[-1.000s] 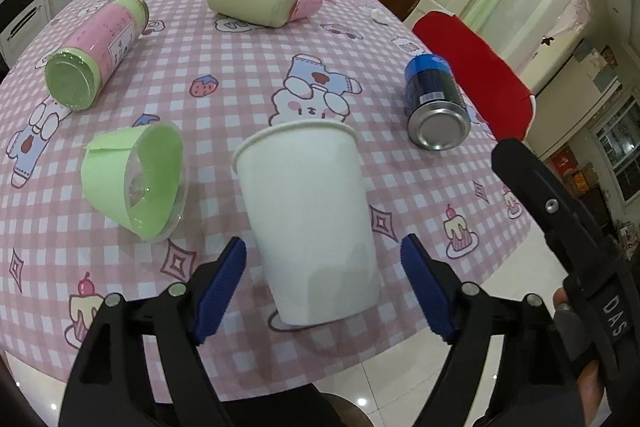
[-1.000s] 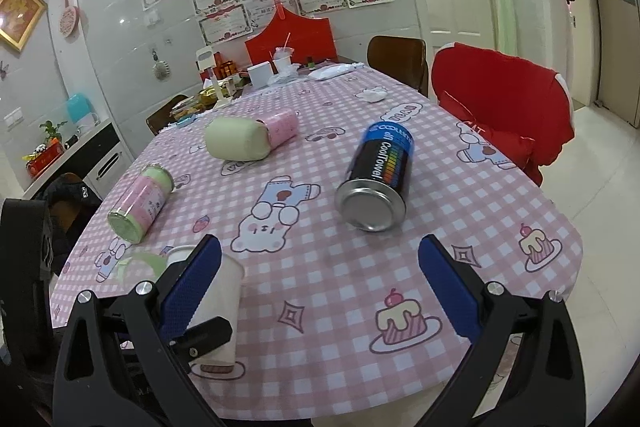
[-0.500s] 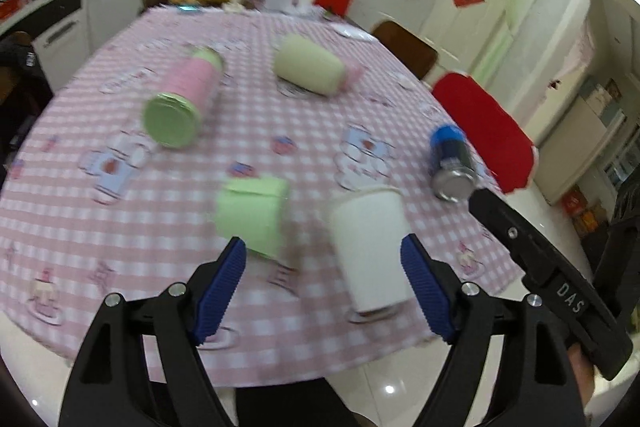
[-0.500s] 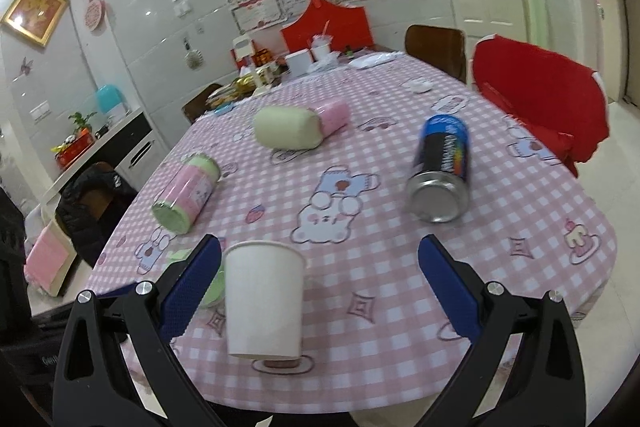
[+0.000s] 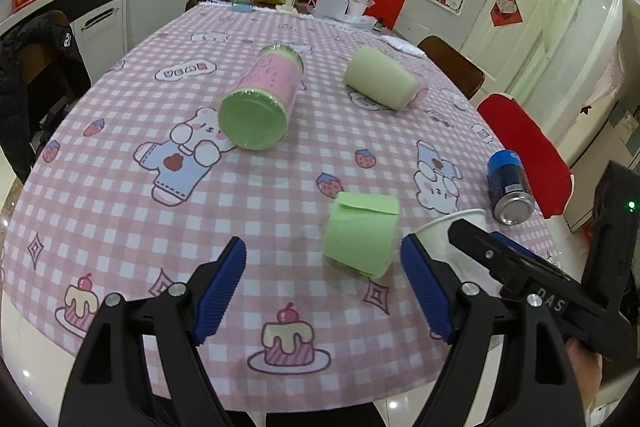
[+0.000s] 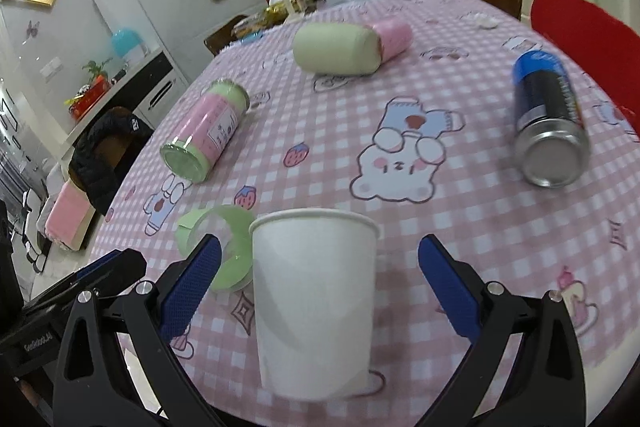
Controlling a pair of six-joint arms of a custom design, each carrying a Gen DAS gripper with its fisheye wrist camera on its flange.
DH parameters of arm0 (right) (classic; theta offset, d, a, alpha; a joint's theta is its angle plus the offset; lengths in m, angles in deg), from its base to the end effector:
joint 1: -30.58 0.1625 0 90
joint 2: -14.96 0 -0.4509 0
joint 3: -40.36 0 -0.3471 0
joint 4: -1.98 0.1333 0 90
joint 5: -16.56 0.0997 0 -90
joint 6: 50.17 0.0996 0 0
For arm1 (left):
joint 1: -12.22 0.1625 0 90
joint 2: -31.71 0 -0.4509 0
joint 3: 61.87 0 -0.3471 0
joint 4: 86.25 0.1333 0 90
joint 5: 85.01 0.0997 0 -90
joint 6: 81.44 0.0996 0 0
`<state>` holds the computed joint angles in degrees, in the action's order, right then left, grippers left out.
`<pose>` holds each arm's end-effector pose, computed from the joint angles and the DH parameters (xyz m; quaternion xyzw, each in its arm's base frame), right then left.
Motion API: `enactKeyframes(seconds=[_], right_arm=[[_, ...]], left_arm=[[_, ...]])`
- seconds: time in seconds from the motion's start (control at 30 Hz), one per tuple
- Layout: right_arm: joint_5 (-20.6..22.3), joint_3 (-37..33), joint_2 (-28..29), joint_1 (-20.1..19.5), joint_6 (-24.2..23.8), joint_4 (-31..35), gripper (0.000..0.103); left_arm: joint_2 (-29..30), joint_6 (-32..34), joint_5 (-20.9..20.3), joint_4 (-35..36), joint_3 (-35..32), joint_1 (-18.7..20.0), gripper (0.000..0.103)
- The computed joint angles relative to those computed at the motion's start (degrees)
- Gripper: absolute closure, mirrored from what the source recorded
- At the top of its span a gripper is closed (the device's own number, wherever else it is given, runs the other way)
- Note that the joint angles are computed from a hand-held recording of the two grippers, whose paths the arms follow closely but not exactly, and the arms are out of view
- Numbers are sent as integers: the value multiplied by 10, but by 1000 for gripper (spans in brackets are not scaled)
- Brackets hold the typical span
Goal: Flip cup upside down
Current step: 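Close the right gripper on the white cup while the left gripper releases it, then turn the white cup rim up and lower it onto the table with the right gripper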
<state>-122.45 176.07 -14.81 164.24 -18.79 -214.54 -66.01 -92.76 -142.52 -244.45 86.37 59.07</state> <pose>0.3267 -0.2582 0.0265 0.0221 -0.8981 0.3775 0.2247 -0.0556 -0.3325 0.2916 0.2188 0.9241 -0.2577 0.1783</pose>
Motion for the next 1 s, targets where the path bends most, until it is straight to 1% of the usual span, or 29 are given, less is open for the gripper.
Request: enactKeyframes(seconds=[0.1, 0.27, 0.37, 0.43, 0.47, 0.53, 0.67, 0.7, 0.77, 1.0], right_arm=[[7, -5, 0, -9, -6, 8, 8], [16, -12, -1, -22, -15, 21, 12], [26, -12, -4, -29, -19, 25, 14], [29, -11, -4, -33, -22, 24, 27], [32, -10, -5, -35, -22, 25, 31], [34, -10, -5, -37, -26, 19, 31], [35, -9, -6, -38, -31, 18, 31], [35, -10, -5, -38, -33, 16, 31], [27, -12, -5, -35, -42, 8, 31], [-23, -28, -4, -13, -81, -8, 31]], left_arm=[[13, 10, -6, -13, -4, 16, 25], [30, 19, -15, -31, -6, 32, 25], [38, 26, -29, -34, -10, 42, 25], [42, 26, -31, -37, -12, 45, 25], [43, 27, -30, -40, -12, 46, 25], [46, 27, -34, -40, -15, 51, 25], [48, 32, -56, -38, -23, 66, 25], [49, 32, -55, -40, -23, 66, 25], [52, 31, -52, -43, -22, 65, 25], [59, 27, -52, -45, -24, 66, 25]])
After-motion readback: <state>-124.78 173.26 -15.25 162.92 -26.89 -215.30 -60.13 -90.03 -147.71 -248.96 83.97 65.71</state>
